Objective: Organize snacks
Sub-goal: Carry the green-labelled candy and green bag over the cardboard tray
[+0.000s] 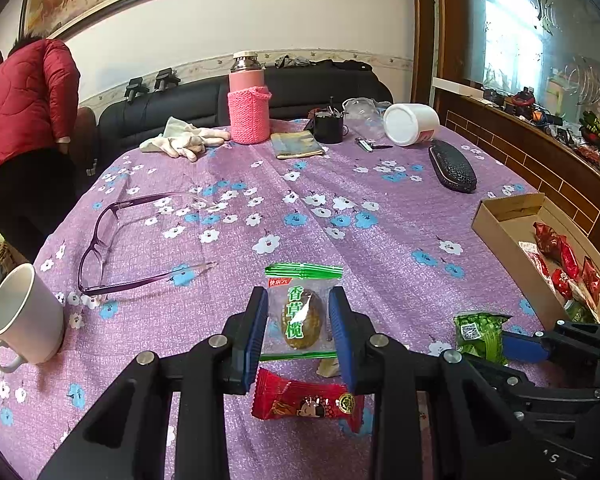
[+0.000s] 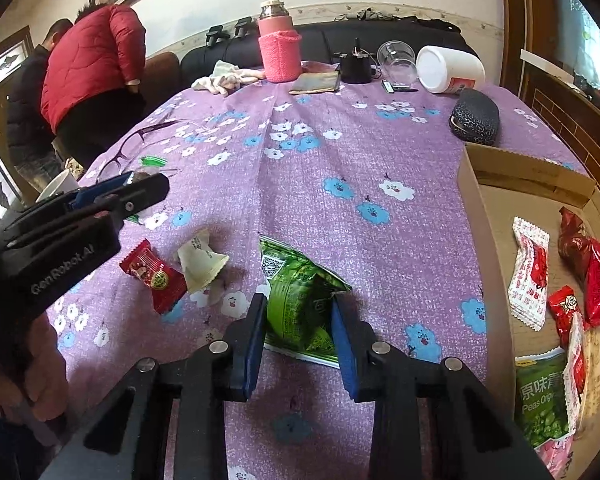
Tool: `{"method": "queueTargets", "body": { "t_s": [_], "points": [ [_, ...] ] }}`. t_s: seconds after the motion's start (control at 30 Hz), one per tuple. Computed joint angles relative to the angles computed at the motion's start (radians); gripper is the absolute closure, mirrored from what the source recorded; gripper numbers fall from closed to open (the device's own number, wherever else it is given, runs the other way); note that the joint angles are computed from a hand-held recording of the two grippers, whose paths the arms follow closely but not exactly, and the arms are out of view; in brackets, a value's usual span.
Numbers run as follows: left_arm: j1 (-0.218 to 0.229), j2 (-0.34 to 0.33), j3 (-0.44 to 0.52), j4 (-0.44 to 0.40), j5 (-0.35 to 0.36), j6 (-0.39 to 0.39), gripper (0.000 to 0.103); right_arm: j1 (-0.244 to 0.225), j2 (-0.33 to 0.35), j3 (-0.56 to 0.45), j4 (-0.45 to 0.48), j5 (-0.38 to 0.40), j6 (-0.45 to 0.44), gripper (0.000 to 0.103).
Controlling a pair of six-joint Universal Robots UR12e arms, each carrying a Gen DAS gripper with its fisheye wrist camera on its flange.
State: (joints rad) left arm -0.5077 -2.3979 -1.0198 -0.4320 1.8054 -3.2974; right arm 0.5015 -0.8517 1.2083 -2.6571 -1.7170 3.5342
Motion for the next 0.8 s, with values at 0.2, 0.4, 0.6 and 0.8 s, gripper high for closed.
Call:
{"method": "queueTargets", "body": {
  "t_s": [0.2,0.4,0.6,0.8],
  "points": [
    [-0.001,0.0,-0.003,0.007,0.001,0.0,0.073,-0.002,-0.015,0.029,-0.081,0.002,0.015,0.069],
    [0.0,0.001,-0.005,0.017,-0.001,0.0,0.073,-0.011,-0.032,0.054,-0.142,0.002,0.051,0.069],
    [0.007,0.013,-0.024,0.056,-0.043,-0.013,0.073,-0.028,-0.066,0.107,-0.224,-0.046,0.138,0.069],
    [0.011,0.017,-0.033,0.078,-0.11,-0.014,0.073,-0.045,-0.103,0.157,-0.254,-0.156,0.235,0.069]
  ]
}}
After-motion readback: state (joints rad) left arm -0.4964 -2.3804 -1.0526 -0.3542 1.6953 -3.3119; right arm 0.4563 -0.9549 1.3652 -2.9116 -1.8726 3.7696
